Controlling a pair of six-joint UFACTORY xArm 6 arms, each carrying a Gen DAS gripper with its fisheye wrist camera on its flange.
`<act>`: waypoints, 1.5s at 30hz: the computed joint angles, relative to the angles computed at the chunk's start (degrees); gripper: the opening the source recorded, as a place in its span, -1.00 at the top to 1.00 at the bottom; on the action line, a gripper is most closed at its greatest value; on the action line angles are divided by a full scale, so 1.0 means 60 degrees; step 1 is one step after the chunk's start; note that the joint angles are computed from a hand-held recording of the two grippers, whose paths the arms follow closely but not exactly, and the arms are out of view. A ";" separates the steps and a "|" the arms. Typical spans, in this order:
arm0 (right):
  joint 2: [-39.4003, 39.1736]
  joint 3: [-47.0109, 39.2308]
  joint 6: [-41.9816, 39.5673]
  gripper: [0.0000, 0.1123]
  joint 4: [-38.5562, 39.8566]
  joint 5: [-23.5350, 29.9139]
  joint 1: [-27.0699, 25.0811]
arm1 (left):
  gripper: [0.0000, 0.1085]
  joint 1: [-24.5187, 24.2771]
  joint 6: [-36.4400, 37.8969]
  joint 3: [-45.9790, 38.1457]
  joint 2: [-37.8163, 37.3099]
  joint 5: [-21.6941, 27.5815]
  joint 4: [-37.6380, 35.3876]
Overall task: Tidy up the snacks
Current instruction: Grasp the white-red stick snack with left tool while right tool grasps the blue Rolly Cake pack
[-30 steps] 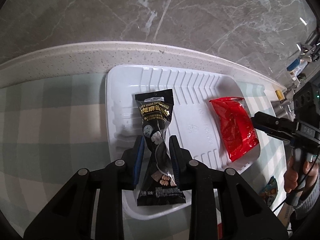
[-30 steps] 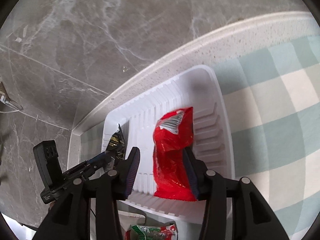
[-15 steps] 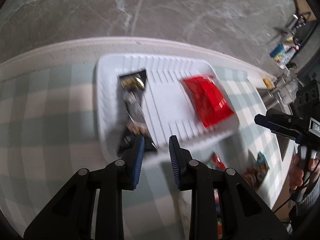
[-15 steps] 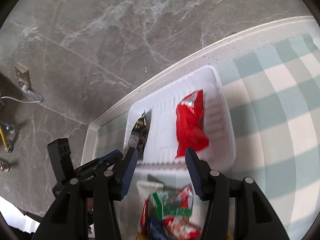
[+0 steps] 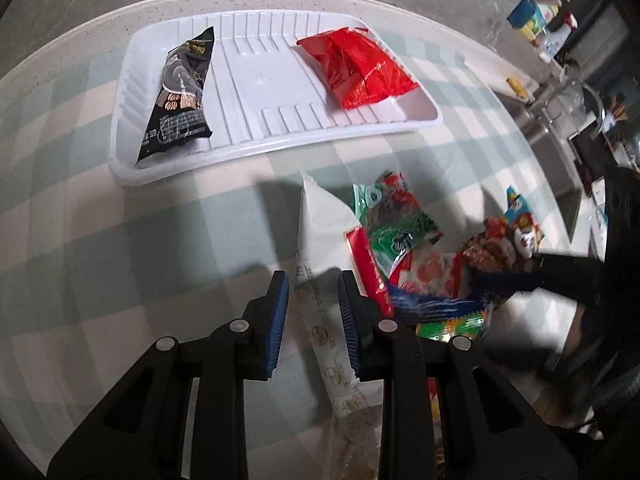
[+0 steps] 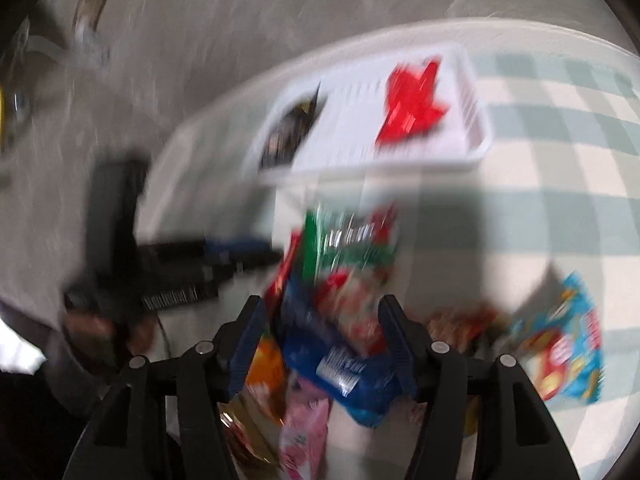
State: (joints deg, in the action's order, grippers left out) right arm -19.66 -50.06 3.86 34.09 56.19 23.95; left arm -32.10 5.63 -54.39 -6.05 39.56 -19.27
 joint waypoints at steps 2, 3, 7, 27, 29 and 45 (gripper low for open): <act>0.0027 0.0022 -0.0176 -0.18 -0.0177 0.0128 0.0528 | 0.55 -0.0017 -0.0215 0.0228 -0.0170 -0.0030 0.0386; 0.0013 0.0010 -0.0240 -0.20 -0.0321 0.0115 0.0744 | 0.55 0.0050 -0.0337 0.0265 -0.0256 0.0046 0.0634; 0.0010 -0.0149 -0.0817 -0.20 -0.0288 0.0376 0.1338 | 0.55 0.0298 -0.0537 0.0577 -0.0568 0.0369 0.1225; 0.0335 -0.0378 -0.0707 -0.09 -0.1605 0.0666 0.1734 | 0.55 0.0458 0.0320 0.0769 -0.1109 0.0659 -0.0074; 0.0437 -0.0427 -0.0607 -0.06 -0.1802 0.0667 0.1870 | 0.51 0.0502 0.0440 0.0636 -0.1041 0.0722 -0.0404; 0.0279 -0.0353 -0.0232 -0.06 -0.2281 0.0529 0.2163 | -0.28 0.0038 -0.0056 -0.0054 0.0036 0.0716 0.0340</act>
